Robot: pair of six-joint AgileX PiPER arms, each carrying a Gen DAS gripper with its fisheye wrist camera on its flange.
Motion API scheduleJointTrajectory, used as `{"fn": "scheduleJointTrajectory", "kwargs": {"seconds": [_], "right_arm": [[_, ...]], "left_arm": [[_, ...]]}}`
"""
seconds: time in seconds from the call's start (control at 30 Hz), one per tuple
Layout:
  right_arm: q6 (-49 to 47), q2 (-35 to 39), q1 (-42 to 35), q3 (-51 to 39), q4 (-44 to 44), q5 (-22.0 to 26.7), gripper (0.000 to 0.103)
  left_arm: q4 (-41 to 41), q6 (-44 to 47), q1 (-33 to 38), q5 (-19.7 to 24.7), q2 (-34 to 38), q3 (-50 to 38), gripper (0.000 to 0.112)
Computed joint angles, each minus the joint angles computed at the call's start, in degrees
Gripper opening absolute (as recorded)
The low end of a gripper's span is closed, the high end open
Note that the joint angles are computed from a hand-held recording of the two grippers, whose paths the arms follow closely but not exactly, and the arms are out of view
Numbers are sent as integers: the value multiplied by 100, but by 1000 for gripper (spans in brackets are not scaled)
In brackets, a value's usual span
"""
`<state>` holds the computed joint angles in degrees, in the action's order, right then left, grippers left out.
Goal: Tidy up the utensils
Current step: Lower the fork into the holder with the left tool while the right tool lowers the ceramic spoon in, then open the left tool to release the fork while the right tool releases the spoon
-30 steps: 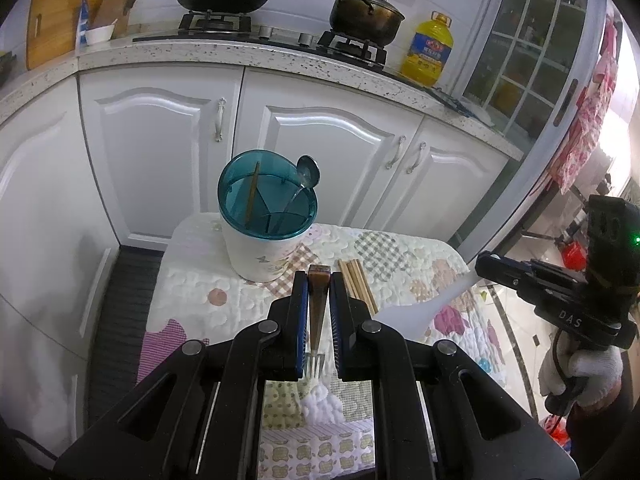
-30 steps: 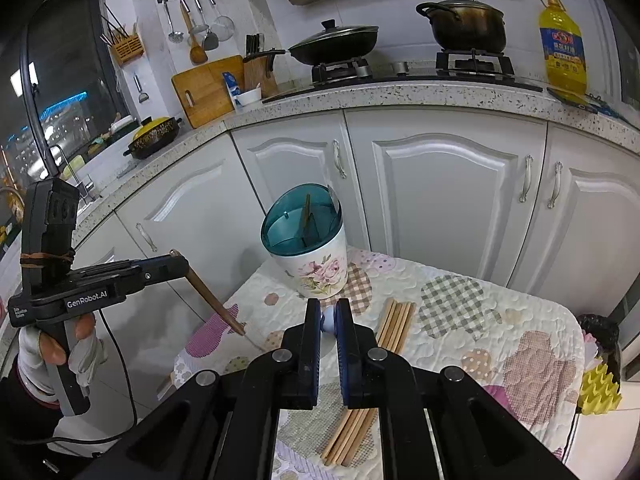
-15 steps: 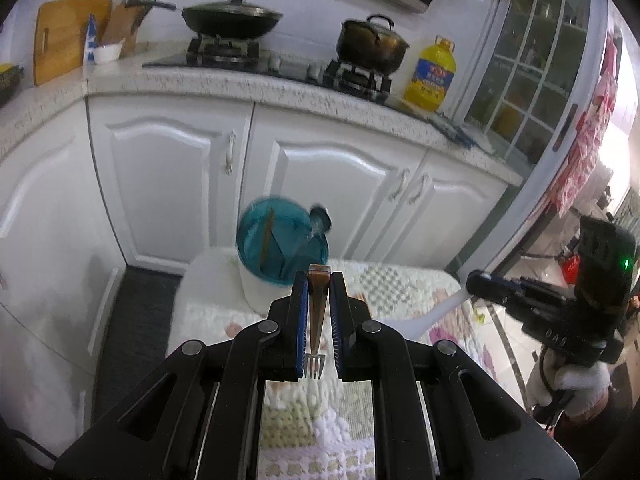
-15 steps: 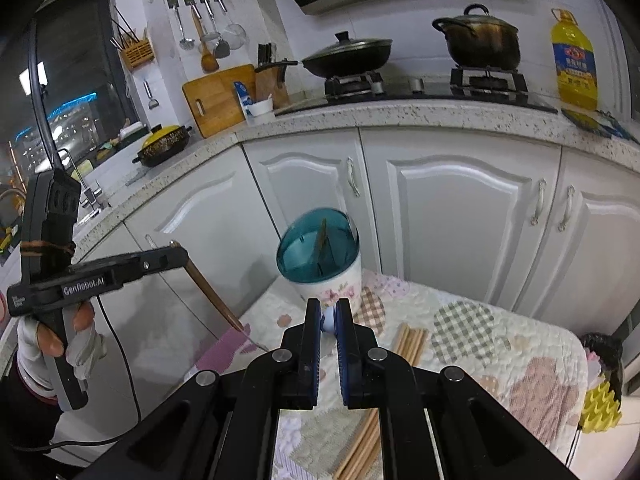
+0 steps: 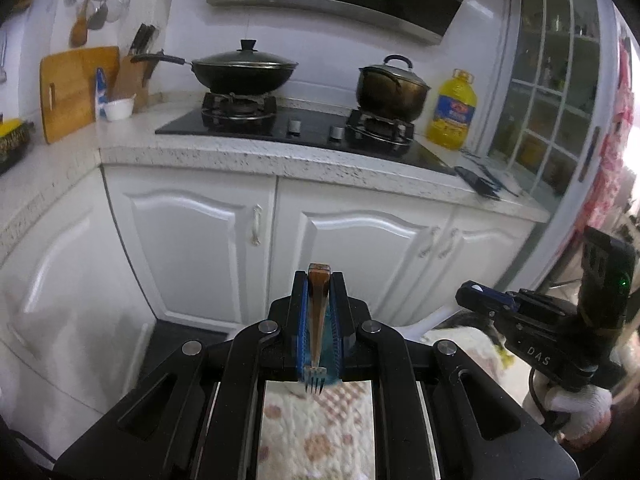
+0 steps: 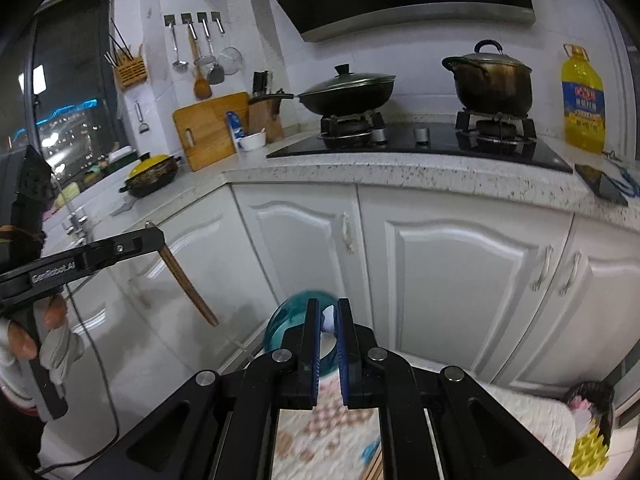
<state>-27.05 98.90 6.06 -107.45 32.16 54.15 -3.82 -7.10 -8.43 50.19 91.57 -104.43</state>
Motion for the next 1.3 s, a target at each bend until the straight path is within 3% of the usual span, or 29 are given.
{"fn": "scheduleJointTrajectory", "kwargs": {"seconds": [0.13,0.3,0.7,0.9,0.97,1.2,1.3], "right_arm": [[332,796,271,-1056,-396,225,7],[599,1575,635,-1961,-1102,277,7],[774,2674,754,-2864,-1381,800,7],[585,2586,585,-2346,-873,605,9],[548,2507,483,-2192,-680,601,34],[356,1977,173,-1243,-91,333,35],[353,1779,89,-892,4,286,35]], "left_arm": [[393,-163,-85,-76,447,-381,9],[151,-97,94,85,1061,-947,9],[341,-306,-66,204,1730,-1026,9],[547,-653,-166,-43,1762,-626,9],[447,-697,-129,44,1800,-710,9],[352,-733,-119,60,1670,-586,11],[400,-774,-159,-42,1463,-388,25]]}}
